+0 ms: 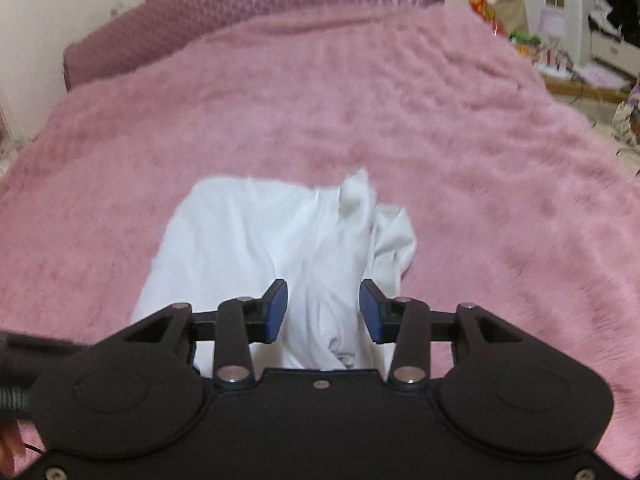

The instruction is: Fold small clothes

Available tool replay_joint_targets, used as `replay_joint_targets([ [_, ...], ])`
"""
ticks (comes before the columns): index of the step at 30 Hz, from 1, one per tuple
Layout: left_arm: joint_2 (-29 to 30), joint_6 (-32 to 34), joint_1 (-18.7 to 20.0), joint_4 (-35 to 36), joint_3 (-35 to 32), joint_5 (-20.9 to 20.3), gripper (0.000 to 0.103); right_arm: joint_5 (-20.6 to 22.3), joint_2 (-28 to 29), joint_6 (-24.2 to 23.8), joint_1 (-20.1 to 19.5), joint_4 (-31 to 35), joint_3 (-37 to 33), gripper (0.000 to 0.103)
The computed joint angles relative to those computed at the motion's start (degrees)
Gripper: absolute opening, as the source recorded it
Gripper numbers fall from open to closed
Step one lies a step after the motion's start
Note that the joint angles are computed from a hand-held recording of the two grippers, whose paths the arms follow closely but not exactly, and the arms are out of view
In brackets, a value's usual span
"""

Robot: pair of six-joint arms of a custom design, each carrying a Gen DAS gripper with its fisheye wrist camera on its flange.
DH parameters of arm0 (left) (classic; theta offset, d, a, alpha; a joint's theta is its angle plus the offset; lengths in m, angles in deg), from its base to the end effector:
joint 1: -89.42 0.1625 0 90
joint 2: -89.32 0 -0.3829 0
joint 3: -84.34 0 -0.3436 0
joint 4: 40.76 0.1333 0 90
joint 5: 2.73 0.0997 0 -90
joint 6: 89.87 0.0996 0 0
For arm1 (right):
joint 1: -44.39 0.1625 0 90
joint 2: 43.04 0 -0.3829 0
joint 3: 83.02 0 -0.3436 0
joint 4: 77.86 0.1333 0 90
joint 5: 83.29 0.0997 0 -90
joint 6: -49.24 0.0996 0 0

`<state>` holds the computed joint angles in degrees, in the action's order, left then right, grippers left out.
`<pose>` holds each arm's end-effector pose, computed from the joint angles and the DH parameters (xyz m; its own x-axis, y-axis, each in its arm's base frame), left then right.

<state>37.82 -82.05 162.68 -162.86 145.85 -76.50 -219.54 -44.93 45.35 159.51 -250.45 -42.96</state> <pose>-0.0488 -0.7216 0.3513 -0.9046 0.2950 -0.3077 0.3936 0.8551 -0.3373 0.3834 -0.6732 -0.0166 -0.8182 0.1200 0.5622 -0.3595 0.6563 -0.6633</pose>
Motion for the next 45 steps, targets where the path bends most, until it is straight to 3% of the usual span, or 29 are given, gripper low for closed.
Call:
replay_joint_targets([
  [1,0.2,0.1,0.1,0.4,-0.1,0.2,0.038,0.4,-0.1,0.6,-0.2,0.5,0.2,0.029],
  [2,0.5,0.3,0.2,0.4,-0.1,0.7,0.038,0.7,-0.3,1.2,-0.3,1.4,0.4,0.019],
  [5,1.2,0.4,0.8,1.4,-0.7,1.0,0.038,0.7,-1.0,1.6,-0.3,-0.1,1.9,0.013],
  [8,1.6,0.6,1.3,1.9,-1.0,0.6,0.038,-2.0,-0.5,0.1,0.1,-2.1,1.3,0.006],
  [16,2.2,1.4,1.7,2.7,-1.5,0.7,0.038,-2.4,-1.6,3.8,-1.8,1.8,3.2,0.005],
  [19,1.9,1.9,1.8,2.9,-1.3,0.6,0.038,-0.1,-3.0,2.7,-1.9,-2.6,5.7,0.012],
  [21,1.9,2.0,2.0,3.3,-1.7,0.3,0.038,2.1,-3.6,1.4,-2.3,-8.1,6.3,0.043],
  [22,1.8,2.0,2.0,3.4,-1.6,0.2,0.038,1.6,-2.7,0.2,-2.4,-8.9,4.2,0.050],
  [25,1.9,2.4,2.1,3.6,-1.8,0.1,0.038,1.6,-0.5,-1.4,-2.9,-6.5,-2.6,0.052],
  [29,2.1,3.0,2.0,3.4,-1.7,0.3,0.038,3.7,2.5,1.3,-4.6,2.4,-11.7,0.052],
  [34,1.9,3.7,1.9,2.8,-0.8,0.7,0.038,5.9,6.7,3.4,-5.9,11.9,-21.0,0.043],
  [36,1.9,3.7,1.8,2.8,-0.8,0.8,0.038,6.1,9.3,4.0,-6.3,16.7,-26.7,0.012],
  [40,2.0,3.2,1.8,2.8,-0.8,0.6,0.039,5.4,10.0,5.0,-6.5,17.5,-28.2,0.007],
  [42,2.0,3.3,1.7,2.9,-0.8,0.6,0.039,3.0,11.8,3.8,-6.2,17.4,-31.4,0.005],
  [45,1.9,3.6,1.7,2.7,-0.5,0.7,0.039,3.3,9.1,5.0,-6.7,16.4,-26.8,0.005],
])
